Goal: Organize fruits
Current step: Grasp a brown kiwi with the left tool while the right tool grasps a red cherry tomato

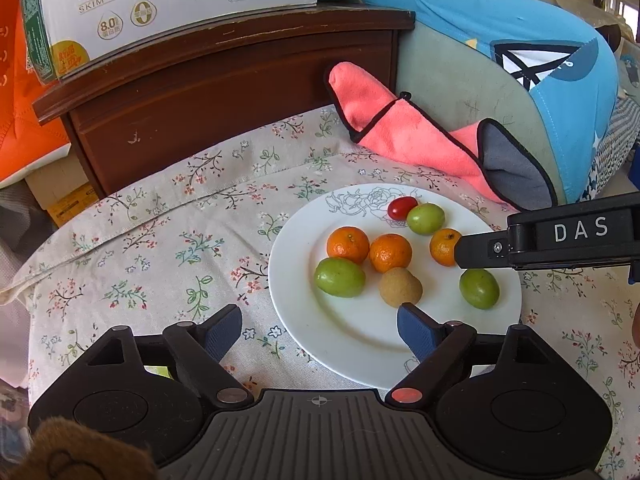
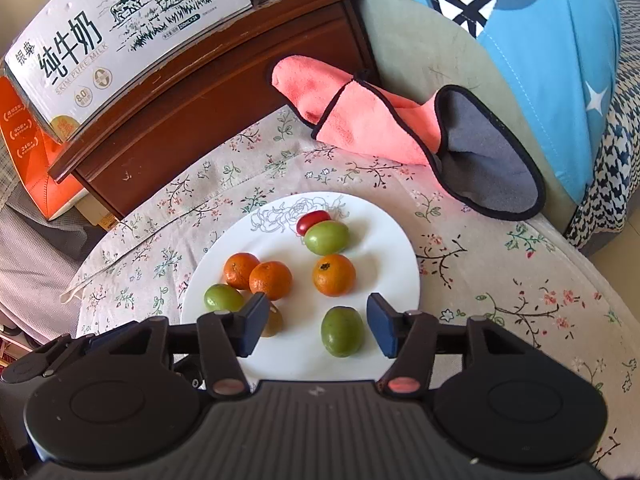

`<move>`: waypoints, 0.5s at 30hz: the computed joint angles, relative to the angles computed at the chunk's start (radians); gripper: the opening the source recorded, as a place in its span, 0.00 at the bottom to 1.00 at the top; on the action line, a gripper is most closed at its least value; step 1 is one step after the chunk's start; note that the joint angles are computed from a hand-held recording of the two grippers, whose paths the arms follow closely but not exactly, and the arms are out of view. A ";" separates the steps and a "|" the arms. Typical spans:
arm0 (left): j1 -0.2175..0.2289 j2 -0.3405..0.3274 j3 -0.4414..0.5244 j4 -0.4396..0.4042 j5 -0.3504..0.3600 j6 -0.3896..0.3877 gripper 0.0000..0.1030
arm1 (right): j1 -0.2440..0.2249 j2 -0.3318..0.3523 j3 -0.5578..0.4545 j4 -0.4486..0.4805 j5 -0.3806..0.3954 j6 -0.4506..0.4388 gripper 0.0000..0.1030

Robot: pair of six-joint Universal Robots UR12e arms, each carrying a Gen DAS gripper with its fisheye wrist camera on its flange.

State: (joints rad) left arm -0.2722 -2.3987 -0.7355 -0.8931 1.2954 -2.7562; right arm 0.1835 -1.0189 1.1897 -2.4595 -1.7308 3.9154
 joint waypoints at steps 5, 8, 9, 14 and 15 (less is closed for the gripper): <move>0.004 0.005 -0.004 -0.006 0.014 0.008 0.85 | 0.002 0.004 -0.006 -0.005 0.006 -0.009 0.57; 0.008 0.008 -0.007 -0.007 0.017 0.007 0.87 | 0.002 0.006 -0.009 -0.008 0.015 -0.013 0.57; 0.010 0.009 -0.006 -0.008 0.019 0.007 0.88 | 0.003 0.008 -0.012 -0.009 0.015 -0.015 0.57; 0.025 0.007 0.009 -0.013 0.024 -0.016 0.88 | 0.006 0.013 -0.020 -0.020 0.023 -0.026 0.58; 0.030 0.003 0.019 -0.021 0.020 -0.029 0.88 | 0.007 0.014 -0.022 -0.021 0.027 -0.029 0.58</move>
